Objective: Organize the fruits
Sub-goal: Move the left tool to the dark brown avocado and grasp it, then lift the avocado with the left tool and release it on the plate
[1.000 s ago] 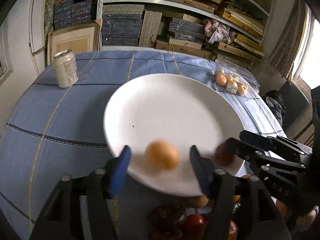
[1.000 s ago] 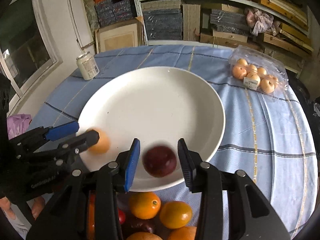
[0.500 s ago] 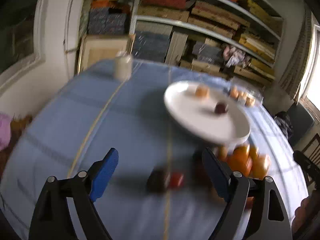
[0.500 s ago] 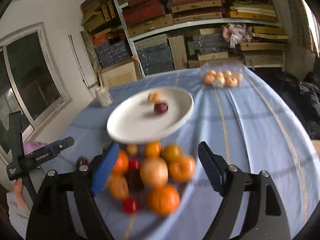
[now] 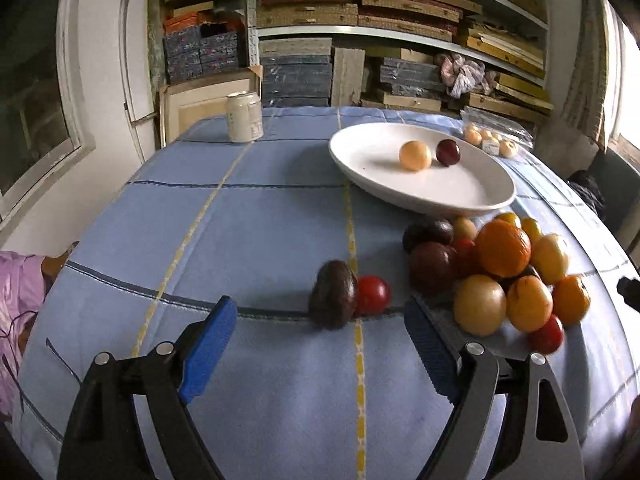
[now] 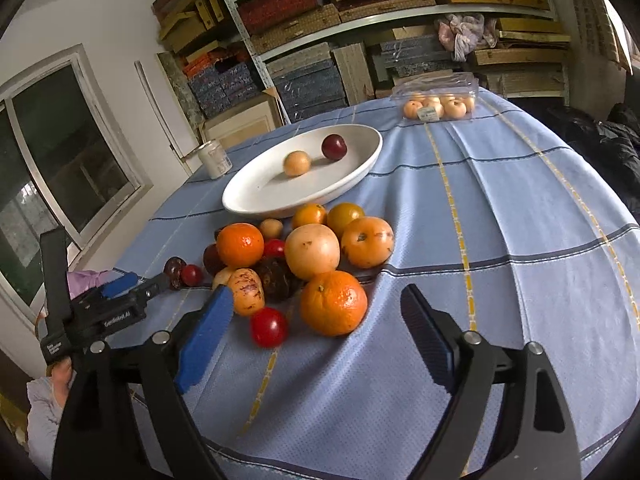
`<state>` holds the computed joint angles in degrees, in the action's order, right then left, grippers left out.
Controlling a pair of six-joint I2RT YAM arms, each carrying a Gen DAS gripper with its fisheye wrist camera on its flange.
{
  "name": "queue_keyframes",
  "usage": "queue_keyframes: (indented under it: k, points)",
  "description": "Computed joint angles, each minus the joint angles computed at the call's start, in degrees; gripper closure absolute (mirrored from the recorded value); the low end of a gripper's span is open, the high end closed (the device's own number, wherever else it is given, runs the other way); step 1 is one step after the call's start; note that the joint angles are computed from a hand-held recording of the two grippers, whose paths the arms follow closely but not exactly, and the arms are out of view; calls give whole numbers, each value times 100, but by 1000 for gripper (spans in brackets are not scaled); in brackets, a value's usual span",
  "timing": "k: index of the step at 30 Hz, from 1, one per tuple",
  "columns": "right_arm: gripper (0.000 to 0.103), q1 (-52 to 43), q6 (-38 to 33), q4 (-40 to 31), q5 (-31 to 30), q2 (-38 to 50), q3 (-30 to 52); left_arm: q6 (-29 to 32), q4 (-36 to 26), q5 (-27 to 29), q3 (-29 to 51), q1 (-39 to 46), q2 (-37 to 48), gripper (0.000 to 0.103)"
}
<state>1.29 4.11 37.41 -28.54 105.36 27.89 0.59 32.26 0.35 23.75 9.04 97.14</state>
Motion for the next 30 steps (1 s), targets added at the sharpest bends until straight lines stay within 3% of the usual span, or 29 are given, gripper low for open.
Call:
queue_keyframes:
  k: [7, 11, 15, 21, 30]
  points:
    - [20, 33, -105, -49, 19, 56, 44, -44, -335, 331, 475, 265, 407, 24]
    - [19, 48, -108, -99, 14, 70, 76, 40, -659, 455, 806, 295, 634, 41]
    - [18, 47, -115, -141, 7, 113, 131, -6, -694, 569, 903, 378, 704, 46]
    - [18, 98, -117, -149, 68, 117, 110, 96, -665, 809, 900, 385, 728, 64]
    - [18, 93, -122, -182, 58, 161, 152, -154, -1036, 1057, 1138, 788, 898, 66]
